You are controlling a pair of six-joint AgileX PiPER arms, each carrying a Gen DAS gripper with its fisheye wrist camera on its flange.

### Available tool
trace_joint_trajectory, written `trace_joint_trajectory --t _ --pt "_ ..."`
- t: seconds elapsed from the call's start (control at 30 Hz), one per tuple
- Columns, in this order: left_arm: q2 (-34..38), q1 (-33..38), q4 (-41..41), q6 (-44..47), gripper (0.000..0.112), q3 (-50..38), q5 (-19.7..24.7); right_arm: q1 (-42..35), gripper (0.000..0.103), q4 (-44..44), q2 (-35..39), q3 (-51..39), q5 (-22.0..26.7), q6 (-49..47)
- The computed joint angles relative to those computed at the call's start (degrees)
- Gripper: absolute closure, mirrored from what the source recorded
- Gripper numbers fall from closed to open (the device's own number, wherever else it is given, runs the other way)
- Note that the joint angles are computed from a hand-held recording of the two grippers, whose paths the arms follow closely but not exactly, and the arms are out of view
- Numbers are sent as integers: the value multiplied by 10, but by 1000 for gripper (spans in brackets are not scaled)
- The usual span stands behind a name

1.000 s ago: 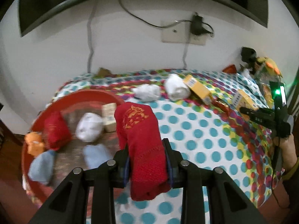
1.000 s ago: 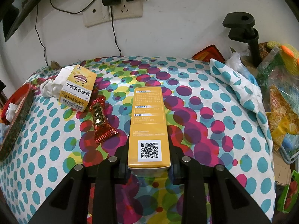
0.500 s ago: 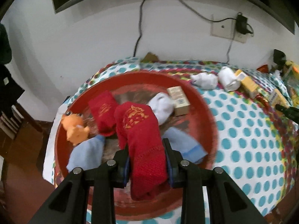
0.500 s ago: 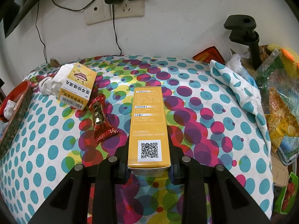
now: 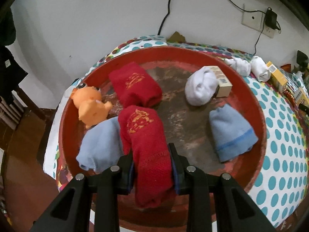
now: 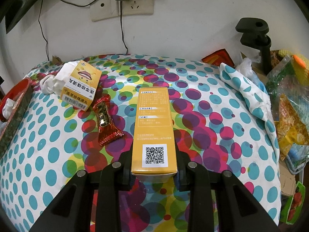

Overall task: Organize objects
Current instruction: 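Carry the red sock with the left gripper over the red tray, then open the left gripper to drop the red sock into the tray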

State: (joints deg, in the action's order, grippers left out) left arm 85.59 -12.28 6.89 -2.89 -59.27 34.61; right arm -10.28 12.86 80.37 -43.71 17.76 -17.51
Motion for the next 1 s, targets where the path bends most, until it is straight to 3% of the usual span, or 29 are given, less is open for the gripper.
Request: trace_joint_trajectory --t 0.4,0.57,0.67,0.77,1.0 --pt "6 16 -3 29 76 15 -22 -5 75 -10 2 -7 5 5" --pt "0 2 38 -13 71 20 -24 -7 75 -4 4 -8 6 -3" --pt "-19 -2 49 -25 68 34 -42 -11 75 -2 7 -11 5 -11" --pt "-38 -7 72 -56 54 42 -49 -17 75 8 8 -11 5 -28" --pt "-87 -4 91 -74 53 65 -58 -37 75 69 11 -14 9 -94"
